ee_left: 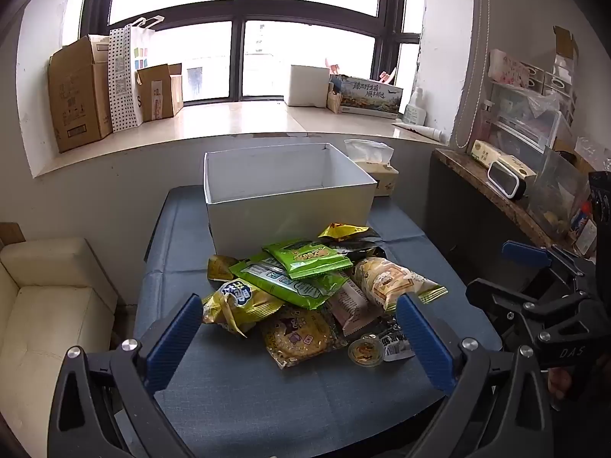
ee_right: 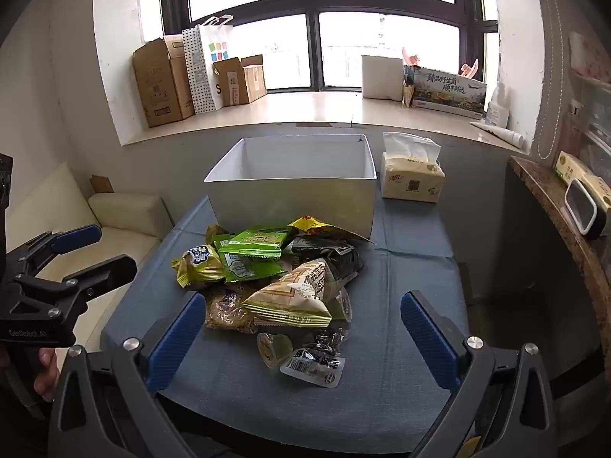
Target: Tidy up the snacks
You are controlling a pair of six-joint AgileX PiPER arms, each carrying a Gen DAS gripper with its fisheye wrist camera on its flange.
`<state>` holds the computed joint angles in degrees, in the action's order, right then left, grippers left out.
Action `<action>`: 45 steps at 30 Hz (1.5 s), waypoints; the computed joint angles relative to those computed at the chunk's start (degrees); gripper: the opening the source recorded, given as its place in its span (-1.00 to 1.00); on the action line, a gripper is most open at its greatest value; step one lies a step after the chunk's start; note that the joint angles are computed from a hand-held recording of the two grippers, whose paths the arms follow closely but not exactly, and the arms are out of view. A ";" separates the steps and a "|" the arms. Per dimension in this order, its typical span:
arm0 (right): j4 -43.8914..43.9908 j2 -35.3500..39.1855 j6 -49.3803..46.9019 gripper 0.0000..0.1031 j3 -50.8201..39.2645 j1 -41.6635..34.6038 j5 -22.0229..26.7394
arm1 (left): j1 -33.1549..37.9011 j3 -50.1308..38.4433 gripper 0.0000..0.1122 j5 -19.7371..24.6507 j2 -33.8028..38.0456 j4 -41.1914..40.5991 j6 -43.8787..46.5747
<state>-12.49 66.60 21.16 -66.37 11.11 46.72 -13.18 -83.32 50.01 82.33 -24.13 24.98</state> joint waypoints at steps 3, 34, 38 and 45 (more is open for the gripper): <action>-0.86 0.39 1.48 1.00 0.00 0.84 0.12 | -0.73 -0.09 0.83 -0.15 0.09 1.19 -0.44; -0.25 0.44 0.77 1.00 -0.24 1.14 0.27 | 0.60 -0.67 0.83 1.21 0.32 0.22 -1.23; -0.63 0.34 1.23 1.00 -0.30 1.44 0.35 | 0.37 -0.66 0.83 1.16 0.29 0.51 -1.29; -0.73 0.21 1.15 1.00 -0.40 1.39 0.36 | 0.05 -0.52 0.83 0.94 0.04 1.00 -1.40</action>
<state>-13.22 66.81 22.32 -66.76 12.50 47.08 -13.13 -83.84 50.96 82.37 -23.13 23.58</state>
